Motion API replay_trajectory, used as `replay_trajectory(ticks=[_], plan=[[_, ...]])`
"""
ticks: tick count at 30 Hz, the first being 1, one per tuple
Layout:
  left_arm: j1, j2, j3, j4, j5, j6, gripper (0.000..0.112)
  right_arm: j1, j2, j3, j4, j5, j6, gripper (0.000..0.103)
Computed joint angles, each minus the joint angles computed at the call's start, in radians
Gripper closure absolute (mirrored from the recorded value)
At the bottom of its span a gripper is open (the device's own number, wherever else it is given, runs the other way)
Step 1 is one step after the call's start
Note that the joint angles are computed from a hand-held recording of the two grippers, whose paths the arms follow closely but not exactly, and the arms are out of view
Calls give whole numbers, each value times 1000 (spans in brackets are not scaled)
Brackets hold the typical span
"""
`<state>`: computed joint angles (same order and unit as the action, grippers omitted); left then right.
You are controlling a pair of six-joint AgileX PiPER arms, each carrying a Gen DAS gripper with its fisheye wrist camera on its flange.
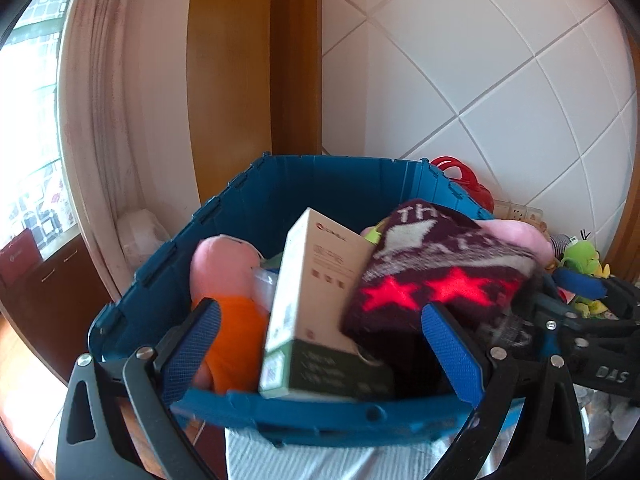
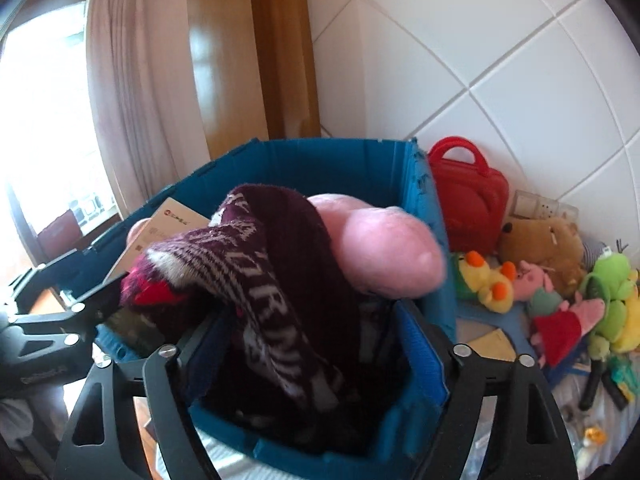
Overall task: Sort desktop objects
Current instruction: 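Withdraw both tools from the crate back over the sheet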
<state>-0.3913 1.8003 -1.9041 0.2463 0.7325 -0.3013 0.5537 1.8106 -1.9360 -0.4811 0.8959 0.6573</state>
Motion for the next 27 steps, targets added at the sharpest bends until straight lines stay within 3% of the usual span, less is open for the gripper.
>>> replay_trajectory(ticks=[4,8,12,17,20,27], plan=[[-95,-81,121,163,-3,-193,10,6,-156,207,-51,-88,52,0],[-202,-140,202,299,46,-365,10,27,-325,417,-142,-128,137,0],[-320,-202,280,345,87,-485,10,25,-509,624,-202,-151,212,0],[-528,-199,291,474,200,-632,10,11,-754,856,-238,-119,267,0],[-642,-169,268,526,261,-704,10,38,-889,952,-282,-36,291,0],[-769,-119,211,520,289,-730,10,86,-1085,1029,-312,138,299,0]])
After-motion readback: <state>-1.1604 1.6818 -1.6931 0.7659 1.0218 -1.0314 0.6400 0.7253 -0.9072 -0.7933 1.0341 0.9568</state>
